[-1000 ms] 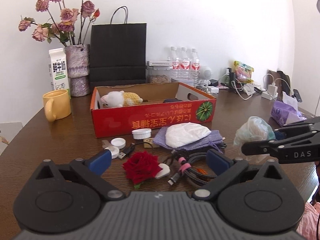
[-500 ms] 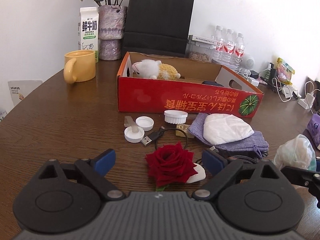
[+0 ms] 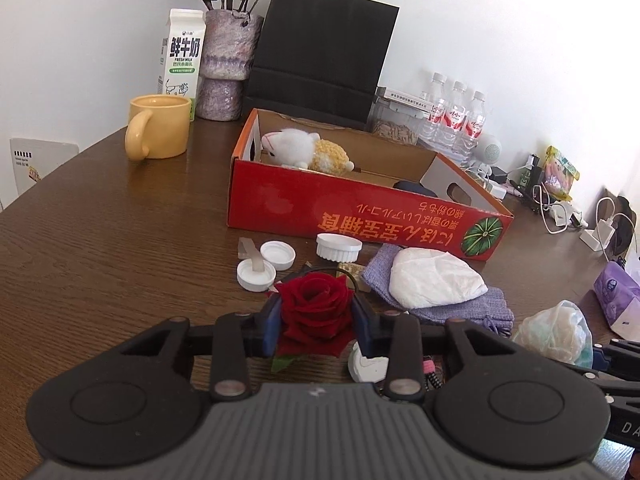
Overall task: Organize objects
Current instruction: 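Carry rose and plastic bag into the cardboard box and release both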
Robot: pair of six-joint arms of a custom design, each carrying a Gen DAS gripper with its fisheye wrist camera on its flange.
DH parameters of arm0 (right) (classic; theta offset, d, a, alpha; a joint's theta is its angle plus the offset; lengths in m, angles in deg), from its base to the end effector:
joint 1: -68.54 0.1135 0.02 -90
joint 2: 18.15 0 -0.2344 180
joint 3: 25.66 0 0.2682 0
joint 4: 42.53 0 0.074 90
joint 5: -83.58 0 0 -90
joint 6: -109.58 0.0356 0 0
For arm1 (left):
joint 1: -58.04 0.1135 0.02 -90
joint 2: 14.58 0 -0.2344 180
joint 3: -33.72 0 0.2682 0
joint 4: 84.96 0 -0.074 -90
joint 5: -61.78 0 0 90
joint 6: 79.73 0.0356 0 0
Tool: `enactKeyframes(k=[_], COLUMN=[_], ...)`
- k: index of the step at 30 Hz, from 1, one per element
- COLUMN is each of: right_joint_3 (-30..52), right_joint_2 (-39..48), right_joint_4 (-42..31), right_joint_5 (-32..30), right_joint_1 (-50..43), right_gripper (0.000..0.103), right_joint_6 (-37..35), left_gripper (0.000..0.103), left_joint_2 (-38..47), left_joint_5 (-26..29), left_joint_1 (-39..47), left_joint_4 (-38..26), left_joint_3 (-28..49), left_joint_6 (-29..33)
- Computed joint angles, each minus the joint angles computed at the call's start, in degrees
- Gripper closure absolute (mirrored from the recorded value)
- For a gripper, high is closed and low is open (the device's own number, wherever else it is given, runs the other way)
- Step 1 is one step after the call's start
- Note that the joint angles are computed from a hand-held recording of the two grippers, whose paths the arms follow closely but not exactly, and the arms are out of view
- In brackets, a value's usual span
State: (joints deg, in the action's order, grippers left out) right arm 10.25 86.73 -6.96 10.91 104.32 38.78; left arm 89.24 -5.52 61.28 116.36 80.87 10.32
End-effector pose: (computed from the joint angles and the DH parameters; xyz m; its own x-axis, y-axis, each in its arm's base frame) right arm 0.2225 0.1473 0.0303 -0.5390 -0.0014 -0.8423 -0.1897 0.9745 0.1197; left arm 0.3108 0.0038 0.0552 -0.5774 -0.0319 -0.8158 0.2626 0.9389 -0.2226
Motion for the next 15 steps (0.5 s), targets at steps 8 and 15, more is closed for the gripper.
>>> enactKeyframes(k=[8,15], right_joint_3=[1.64,5.74], right_joint_2=[0.68,1.26], right_joint_4=[0.07,-0.46], right_joint_5=[-0.51,-0.53], right_joint_1=[-0.8,-1.95], right_gripper=[0.07,0.07], right_joint_6=[-1.01,-3.32], left_gripper=[0.066,0.066], left_joint_2=[-2.44,-3.41], left_joint_5=[-0.07,-1.51], left_joint_1=[0.36,-1.25], left_joint_4=[1.27,1.13], left_joint_3=[-0.96,1.73], left_joint_6=[0.08,-0.24])
